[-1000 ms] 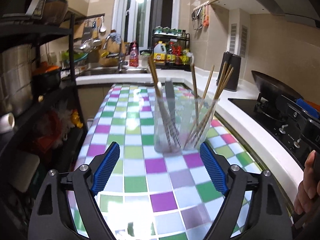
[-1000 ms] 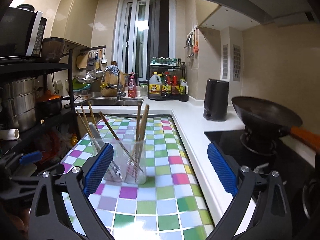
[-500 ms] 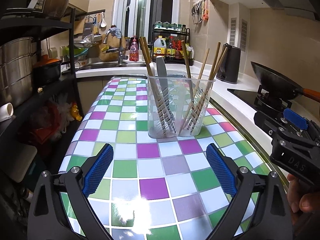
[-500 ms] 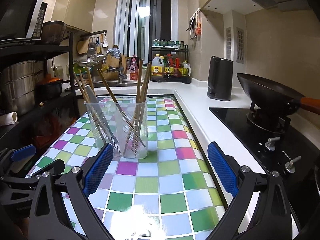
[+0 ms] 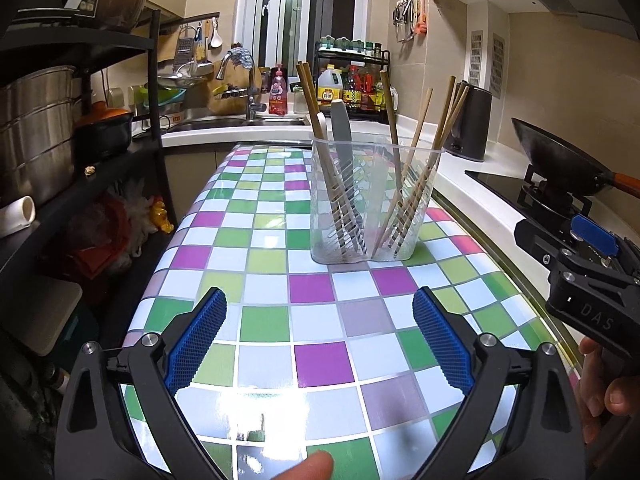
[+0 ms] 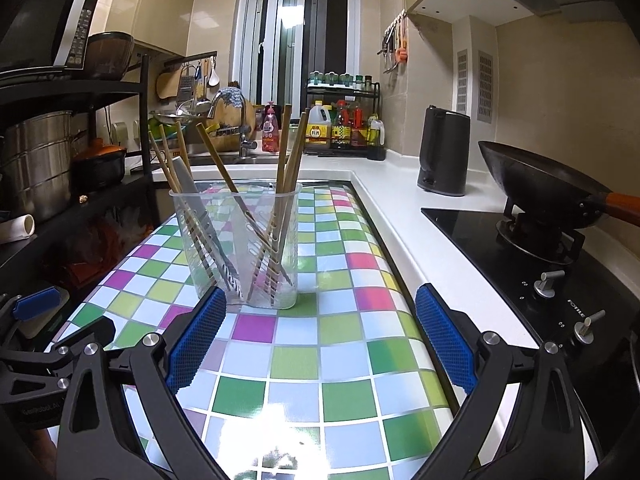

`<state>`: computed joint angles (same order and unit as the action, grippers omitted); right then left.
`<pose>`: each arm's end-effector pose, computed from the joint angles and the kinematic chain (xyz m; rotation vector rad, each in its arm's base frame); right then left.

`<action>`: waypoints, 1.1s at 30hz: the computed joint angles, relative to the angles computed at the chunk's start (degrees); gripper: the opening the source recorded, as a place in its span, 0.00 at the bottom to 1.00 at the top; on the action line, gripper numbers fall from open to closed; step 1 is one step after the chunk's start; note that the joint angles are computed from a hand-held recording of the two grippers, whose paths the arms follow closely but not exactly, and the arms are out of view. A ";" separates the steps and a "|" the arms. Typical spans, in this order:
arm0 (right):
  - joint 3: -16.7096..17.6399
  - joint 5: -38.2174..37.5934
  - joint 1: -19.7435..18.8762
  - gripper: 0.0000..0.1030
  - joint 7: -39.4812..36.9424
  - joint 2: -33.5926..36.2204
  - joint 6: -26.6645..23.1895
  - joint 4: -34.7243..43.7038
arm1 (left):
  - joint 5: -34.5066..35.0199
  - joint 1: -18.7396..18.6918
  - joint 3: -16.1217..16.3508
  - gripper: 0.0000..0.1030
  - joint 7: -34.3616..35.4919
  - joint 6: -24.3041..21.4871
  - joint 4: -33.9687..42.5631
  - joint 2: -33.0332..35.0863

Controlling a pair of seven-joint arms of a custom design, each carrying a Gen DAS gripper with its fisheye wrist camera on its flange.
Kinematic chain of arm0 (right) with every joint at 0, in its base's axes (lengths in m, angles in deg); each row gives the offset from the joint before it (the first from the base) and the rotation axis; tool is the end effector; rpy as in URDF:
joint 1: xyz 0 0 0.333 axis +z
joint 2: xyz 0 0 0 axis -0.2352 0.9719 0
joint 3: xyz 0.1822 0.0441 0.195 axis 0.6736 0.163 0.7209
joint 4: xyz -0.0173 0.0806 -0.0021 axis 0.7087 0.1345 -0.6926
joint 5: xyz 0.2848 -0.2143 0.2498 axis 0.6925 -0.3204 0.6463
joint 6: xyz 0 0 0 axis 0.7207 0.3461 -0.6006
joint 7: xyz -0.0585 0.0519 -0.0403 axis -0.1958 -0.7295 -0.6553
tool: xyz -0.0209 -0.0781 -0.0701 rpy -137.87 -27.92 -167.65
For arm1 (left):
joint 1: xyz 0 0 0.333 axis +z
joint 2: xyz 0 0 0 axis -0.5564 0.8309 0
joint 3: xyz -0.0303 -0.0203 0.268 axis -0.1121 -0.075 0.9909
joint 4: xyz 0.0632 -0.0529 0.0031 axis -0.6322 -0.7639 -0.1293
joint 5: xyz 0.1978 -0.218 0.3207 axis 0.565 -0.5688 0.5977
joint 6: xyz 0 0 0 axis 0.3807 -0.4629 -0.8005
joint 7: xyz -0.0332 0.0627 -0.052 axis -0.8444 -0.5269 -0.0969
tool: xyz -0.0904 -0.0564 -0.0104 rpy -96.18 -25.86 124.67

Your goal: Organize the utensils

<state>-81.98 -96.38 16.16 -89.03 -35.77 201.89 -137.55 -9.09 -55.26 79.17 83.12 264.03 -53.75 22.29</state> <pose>0.5482 0.3636 0.4014 -1.3086 1.7634 -1.1892 0.5976 -0.2711 0.3849 -1.3531 1.9245 -1.1477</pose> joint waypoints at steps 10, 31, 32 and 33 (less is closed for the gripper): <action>-0.23 2.58 -0.12 0.91 -1.46 0.58 0.09 0.36 | -7.57 4.73 -5.75 0.89 7.20 -1.08 -1.26 0.01; -0.52 4.13 -0.21 0.91 -2.19 0.88 0.61 0.46 | 2.37 -0.54 0.06 0.89 -2.53 0.05 -0.13 -0.32; -0.56 4.09 -0.25 0.91 -2.23 0.88 0.70 0.46 | 3.10 -1.07 0.63 0.89 -3.30 0.10 -0.01 -0.32; -0.56 4.09 -0.25 0.91 -2.23 0.88 0.70 0.46 | 3.39 -0.97 0.60 0.89 -3.51 0.18 0.04 -0.31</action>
